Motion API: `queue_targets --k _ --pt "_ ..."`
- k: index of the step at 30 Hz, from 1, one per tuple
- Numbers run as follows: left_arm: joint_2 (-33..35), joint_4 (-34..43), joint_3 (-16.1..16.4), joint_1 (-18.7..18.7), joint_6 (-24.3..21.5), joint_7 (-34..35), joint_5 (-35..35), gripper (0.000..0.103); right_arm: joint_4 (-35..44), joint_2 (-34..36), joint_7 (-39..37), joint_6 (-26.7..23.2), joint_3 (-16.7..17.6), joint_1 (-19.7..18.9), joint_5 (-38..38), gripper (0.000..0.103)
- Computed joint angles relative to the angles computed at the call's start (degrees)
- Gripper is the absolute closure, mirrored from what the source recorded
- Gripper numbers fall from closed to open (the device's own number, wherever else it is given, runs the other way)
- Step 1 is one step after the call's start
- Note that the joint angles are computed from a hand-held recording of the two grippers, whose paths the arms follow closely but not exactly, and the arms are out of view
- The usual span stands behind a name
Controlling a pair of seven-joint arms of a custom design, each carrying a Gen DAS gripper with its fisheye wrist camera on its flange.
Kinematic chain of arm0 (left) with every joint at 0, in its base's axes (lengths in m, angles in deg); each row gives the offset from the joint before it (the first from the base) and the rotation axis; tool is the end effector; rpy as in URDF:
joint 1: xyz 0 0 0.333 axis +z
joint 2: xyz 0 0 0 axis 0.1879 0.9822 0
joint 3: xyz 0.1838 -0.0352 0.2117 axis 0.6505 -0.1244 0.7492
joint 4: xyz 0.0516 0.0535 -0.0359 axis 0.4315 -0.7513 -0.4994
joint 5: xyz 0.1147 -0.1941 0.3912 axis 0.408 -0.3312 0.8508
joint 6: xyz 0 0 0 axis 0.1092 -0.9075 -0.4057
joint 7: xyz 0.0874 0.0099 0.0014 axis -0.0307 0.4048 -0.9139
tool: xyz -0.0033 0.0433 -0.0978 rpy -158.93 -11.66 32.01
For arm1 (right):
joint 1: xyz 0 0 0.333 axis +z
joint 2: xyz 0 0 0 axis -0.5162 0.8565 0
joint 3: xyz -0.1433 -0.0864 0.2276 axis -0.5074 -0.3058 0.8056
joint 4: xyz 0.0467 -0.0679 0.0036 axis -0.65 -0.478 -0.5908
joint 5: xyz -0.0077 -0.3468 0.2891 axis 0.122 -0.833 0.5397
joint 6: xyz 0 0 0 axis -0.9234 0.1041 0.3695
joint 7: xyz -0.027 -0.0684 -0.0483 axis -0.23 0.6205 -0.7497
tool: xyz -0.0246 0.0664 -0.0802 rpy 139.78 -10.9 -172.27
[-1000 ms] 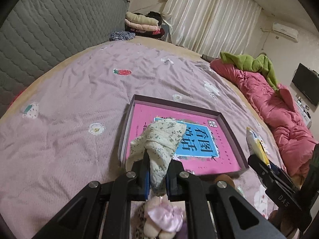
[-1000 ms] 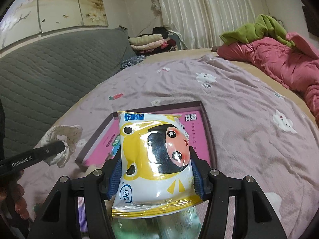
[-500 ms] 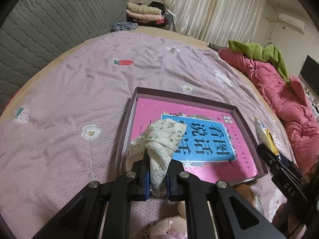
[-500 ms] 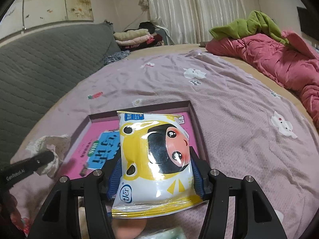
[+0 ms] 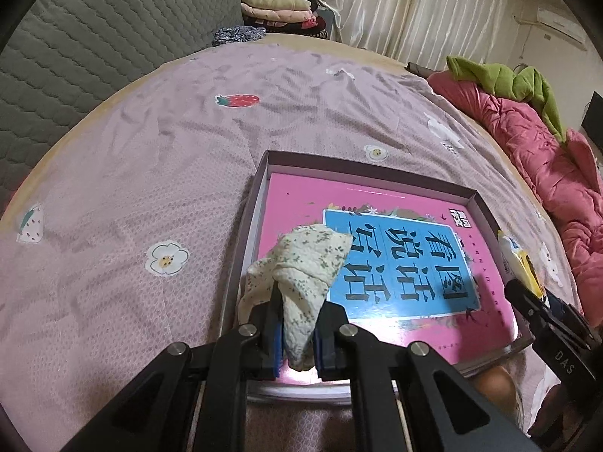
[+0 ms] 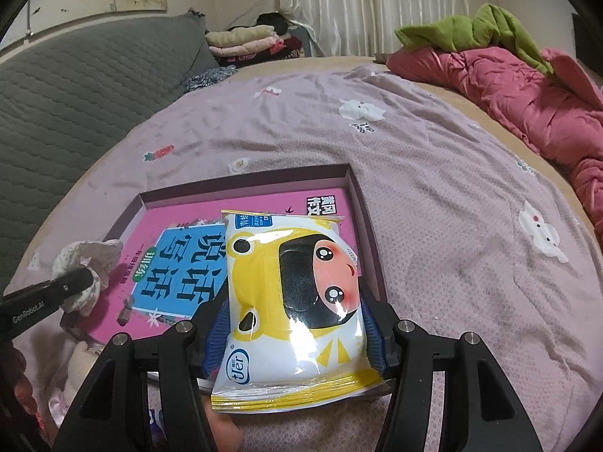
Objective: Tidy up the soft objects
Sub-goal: 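Carry the scrunchie with the left tool while the right tool carries the wipe pack over the tray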
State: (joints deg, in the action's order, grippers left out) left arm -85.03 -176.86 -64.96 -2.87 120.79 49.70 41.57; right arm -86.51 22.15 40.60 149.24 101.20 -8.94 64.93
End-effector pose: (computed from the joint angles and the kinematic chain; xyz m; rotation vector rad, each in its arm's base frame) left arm 0.3839 -0.2055 0.4275 -2.2238 1.3844 -0.6458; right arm 0.4429 0.3510 0.4297 -1.9804 1.3763 -0.3912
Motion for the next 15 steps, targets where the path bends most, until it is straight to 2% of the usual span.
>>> queue_targets --k 5,15 --pt "1.93 1.46 -1.32 0.92 -0.73 -1.22 1.51 0.091 0.41 0.35 0.19 -1.43 0.14 -0.08 -0.32 0.042" --pt "4.51 2.15 0.35 0.4 0.04 0.1 0.85 0.091 2.14 2.58 2.56 -5.0 -0.4 0.43 -3.48 0.042"
